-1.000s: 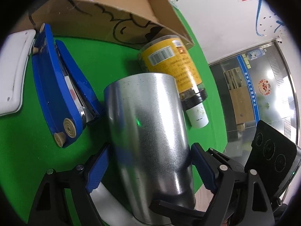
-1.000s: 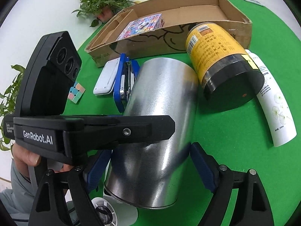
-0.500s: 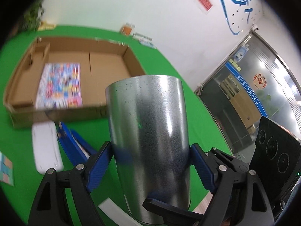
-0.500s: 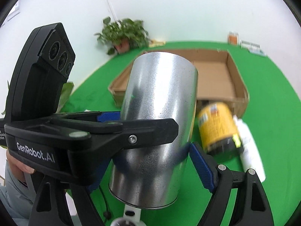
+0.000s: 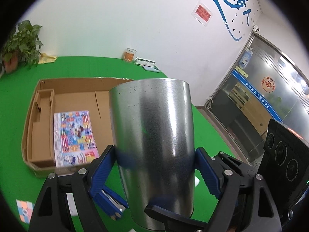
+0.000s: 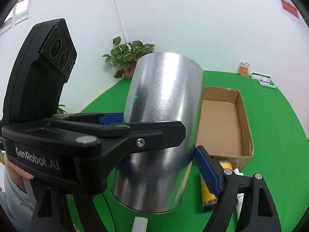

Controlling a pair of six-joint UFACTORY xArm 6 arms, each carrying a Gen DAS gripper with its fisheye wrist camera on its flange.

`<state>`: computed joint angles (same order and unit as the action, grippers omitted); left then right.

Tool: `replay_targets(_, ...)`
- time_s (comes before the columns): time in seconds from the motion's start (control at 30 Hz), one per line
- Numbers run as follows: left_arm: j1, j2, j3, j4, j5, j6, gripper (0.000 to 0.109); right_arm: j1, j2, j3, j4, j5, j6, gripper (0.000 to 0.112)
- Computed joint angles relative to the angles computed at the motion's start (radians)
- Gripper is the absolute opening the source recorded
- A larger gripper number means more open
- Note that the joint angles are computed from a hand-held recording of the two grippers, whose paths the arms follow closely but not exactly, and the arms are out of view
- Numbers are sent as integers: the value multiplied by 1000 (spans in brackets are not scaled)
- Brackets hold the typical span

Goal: Organize rigid objects
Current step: 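Lower the silver cylinder into the box beside the board game, release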

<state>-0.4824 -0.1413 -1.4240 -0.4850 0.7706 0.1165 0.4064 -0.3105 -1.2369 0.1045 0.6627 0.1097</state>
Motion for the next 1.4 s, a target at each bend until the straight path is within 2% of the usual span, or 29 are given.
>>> replay_targets(0.2, 46, 166, -204, -11, 91, -12, 83, -59, 207, -242, 87, 99, -79, 81)
replay_targets(0.5, 116, 470, -565, -13, 282, -64, 83, -144, 571, -687, 190, 343, -151, 81)
replay_targets(0.63, 131, 572, -653, -23, 349, -90, 83, -180, 726, -852, 234, 454, -150, 81)
replay_targets(0.77, 140, 645, -689, -42, 394, -106, 83, -199, 824, -930, 255, 511, -141, 81)
replay_targets(0.87, 149, 692, -717, -60, 426, -120, 83, -212, 833, -891, 273, 513, -156, 81)
replay_targets(1.13, 155, 810, -855, -37, 520, -164, 83, -242, 994, -1054, 306, 607, -113, 81)
replay_targets(1.23, 165, 860, -917, -35, 573, -217, 84, -257, 1017, -1063, 329, 624, -106, 80)
replay_targets(1.4, 156, 857, -939, 19, 592, -234, 84, -263, 999, -1023, 372, 612, -109, 80)
